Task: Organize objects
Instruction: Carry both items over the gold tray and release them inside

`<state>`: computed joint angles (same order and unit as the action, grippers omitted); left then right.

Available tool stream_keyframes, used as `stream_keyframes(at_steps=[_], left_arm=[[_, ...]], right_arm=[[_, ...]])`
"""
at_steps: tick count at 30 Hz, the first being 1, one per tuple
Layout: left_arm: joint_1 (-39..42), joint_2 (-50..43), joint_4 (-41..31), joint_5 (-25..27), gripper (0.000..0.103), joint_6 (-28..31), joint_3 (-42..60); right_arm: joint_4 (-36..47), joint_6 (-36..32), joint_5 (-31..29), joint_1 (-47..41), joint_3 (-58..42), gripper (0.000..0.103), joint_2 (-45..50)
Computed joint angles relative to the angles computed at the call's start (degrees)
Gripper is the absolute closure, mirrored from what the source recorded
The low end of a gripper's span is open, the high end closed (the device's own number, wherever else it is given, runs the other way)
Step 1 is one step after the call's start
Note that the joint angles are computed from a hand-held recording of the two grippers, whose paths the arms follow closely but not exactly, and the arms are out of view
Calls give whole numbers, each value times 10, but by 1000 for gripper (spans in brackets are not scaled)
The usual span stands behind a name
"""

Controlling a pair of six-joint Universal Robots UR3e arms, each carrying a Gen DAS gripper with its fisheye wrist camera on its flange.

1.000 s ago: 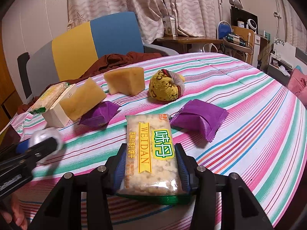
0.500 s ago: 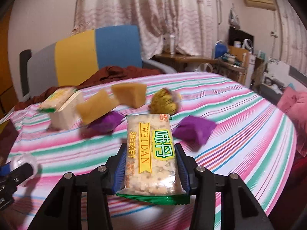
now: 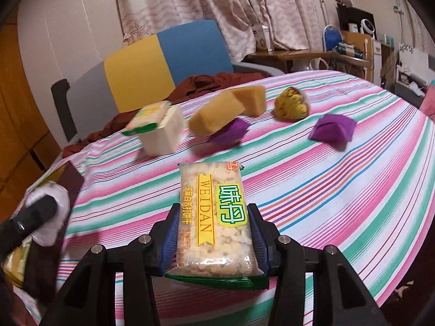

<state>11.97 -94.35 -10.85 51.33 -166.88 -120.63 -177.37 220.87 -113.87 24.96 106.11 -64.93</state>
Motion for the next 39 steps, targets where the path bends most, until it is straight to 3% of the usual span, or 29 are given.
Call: stream_keyframes(at_steps=[7,14,21,29,32,36,39], left_arm=[[120,51,-98,-32,44,9,5],[225,36,-123,-38,44,-6,32],[250,-33,-158,10,44,-4,106],[249,-107,-214,31,40,7,183],[255,-110,-235,24,32,10,191],[289,-77,-235,-24,6,-1,159],[315,-41,-205,-40,5,-12,123]], right_arm=[[25,17,22,34,-50,55,11],[76,-22,25,88,-166,55,50],[121,-72,53,135,-310,55,104],[221,-112,90,174,-490,55,184],[273,-116,93,182,-551,55,213],[342,-114,108,185,-632,55,253],[376,-114,120,182,-677,55,278]])
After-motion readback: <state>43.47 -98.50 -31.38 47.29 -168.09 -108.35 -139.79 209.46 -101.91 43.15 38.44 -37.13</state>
